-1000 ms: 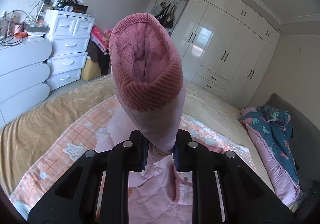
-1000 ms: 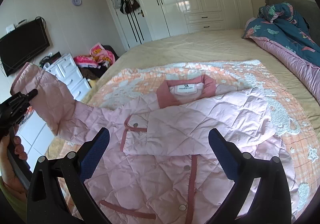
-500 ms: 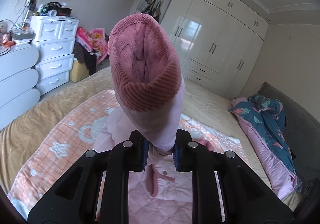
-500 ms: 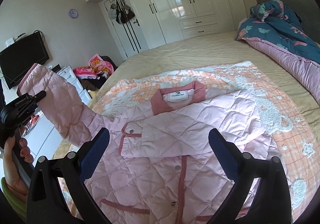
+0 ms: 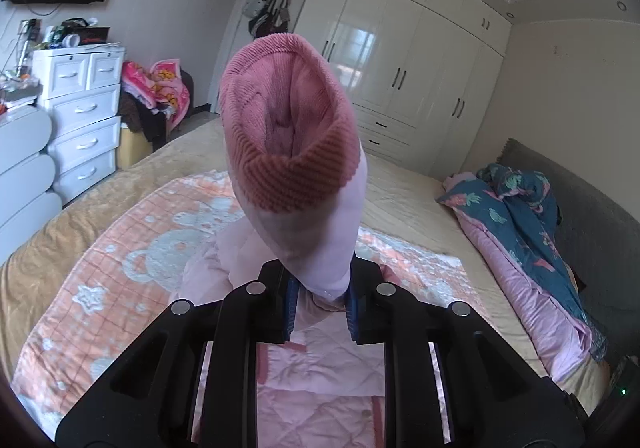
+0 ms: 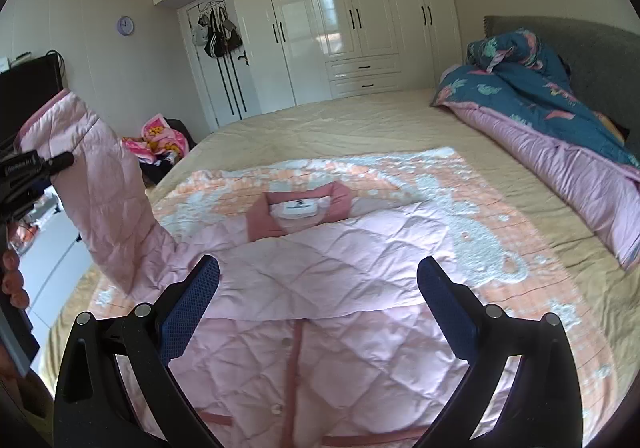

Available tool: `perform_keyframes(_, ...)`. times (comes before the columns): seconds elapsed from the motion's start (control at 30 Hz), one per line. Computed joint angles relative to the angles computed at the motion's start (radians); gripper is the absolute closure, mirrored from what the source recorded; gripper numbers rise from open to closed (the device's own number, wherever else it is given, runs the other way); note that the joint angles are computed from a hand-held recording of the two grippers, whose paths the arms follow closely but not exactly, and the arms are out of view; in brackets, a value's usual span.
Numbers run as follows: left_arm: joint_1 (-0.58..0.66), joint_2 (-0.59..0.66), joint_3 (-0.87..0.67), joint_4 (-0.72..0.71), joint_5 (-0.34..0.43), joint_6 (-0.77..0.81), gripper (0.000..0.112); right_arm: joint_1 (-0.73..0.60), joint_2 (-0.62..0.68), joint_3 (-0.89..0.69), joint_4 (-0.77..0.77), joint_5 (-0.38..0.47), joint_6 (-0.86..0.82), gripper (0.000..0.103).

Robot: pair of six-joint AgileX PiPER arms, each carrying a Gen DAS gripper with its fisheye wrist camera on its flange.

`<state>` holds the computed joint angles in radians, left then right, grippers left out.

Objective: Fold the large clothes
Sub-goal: 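Grasp the other sleeve's ribbed cuff with the left gripper and lift it, then carry the held sleeve across the jacket front and open the left gripper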

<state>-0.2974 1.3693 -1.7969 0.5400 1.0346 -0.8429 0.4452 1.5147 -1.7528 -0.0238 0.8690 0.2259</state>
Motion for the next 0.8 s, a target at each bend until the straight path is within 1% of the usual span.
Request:
perform_keyframes(0.13,-0.066,0.053,-0.050,0.034,0.023,-0.014,0.103,-0.044,-0.024,0.039,0.030,-0.022,-0.033,0.004)
perform_keyframes(0.23,-0.101,0.095,-0.086,0.036,0.034,-0.006,0.106,-0.072,-0.038,0.065,0.024,-0.041,-0.040,0.004)
perform_keyframes(0.33,-0.132,0.139,-0.112,0.040,0.041,-0.002,0.107,-0.111,-0.042,0.081,0.052,-0.052,-0.064,0.004)
perform_keyframes(0.8,-0.229,0.318,-0.137,-0.002,0.022,0.016,0.107,-0.289,-0.051,0.184,0.220,-0.108,-0.208,0.004)
